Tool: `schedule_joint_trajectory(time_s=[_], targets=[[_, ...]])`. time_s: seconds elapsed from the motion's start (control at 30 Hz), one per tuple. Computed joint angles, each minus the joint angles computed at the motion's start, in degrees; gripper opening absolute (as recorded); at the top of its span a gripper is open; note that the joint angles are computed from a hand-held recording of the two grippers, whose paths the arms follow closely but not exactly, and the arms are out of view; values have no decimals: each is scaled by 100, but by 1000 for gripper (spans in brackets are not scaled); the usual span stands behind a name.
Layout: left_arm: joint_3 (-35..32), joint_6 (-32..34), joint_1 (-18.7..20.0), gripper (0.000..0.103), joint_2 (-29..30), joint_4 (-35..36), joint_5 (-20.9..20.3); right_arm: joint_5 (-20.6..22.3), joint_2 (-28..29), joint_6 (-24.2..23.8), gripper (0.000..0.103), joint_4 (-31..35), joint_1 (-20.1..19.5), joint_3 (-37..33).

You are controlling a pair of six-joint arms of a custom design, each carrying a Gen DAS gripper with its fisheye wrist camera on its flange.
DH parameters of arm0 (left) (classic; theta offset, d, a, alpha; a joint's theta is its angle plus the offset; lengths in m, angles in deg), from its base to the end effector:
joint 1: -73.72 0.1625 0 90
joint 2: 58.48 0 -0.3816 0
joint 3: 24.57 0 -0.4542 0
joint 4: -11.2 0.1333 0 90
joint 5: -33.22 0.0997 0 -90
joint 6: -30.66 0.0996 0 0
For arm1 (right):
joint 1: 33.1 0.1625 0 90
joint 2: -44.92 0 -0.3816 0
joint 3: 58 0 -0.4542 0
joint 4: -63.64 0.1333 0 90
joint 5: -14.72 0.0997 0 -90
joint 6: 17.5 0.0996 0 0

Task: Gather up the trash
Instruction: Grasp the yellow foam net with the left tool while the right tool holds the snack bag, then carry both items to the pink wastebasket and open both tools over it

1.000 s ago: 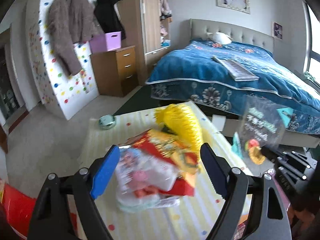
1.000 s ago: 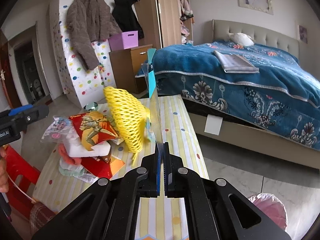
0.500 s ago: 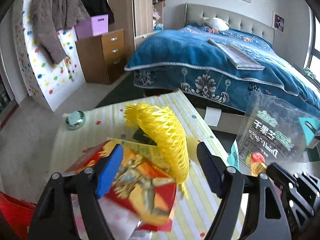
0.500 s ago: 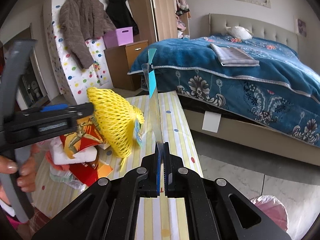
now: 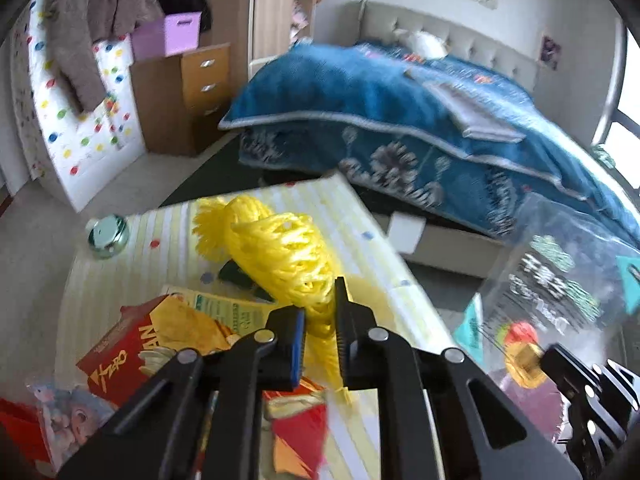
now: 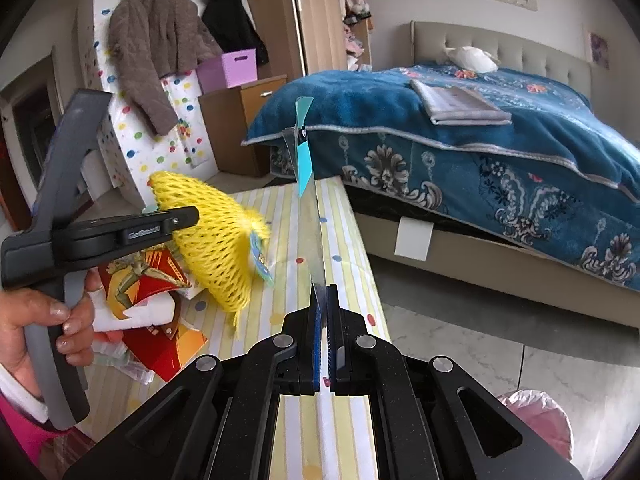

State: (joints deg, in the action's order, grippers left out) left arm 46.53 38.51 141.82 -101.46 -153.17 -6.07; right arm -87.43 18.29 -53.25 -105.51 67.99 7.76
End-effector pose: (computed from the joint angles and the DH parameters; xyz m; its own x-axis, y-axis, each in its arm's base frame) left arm -0.1010 -0.8154 0.2370 -0.7534 -0.1923 -0.6288 0.3642 0.6742 -0.6425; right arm 0.2704 -0.7953 0.0365 -0.7136 -0.4839 0.5065 -0.6953 0.5776 -0.4277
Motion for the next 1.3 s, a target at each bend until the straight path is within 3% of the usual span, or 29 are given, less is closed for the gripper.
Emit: schedule_joint_trajectory(time_s=[0.2,0.4,0.67,0.97,1.3], targets=[[962,1048,-426,11,-467,-1264,-489,72,-454,23,2,-481,-39,556],[1753,1416,-893,11,-621,-1619,-755,-24,-1238,111,2,-1040,-201,1550],[2256,1682,-1278,11,-299,-1833,-1017,-512,-2217,250,2,-1704,-572,2828],[1973,1323,-1342,11,369,-1093,-1582,-1038,-2802,415,2,-2188,-1123,3595],[1159,1285,-1240,12,1102,-526,-1711,-1081,-2648,689,4,-1871,-1561,3316]])
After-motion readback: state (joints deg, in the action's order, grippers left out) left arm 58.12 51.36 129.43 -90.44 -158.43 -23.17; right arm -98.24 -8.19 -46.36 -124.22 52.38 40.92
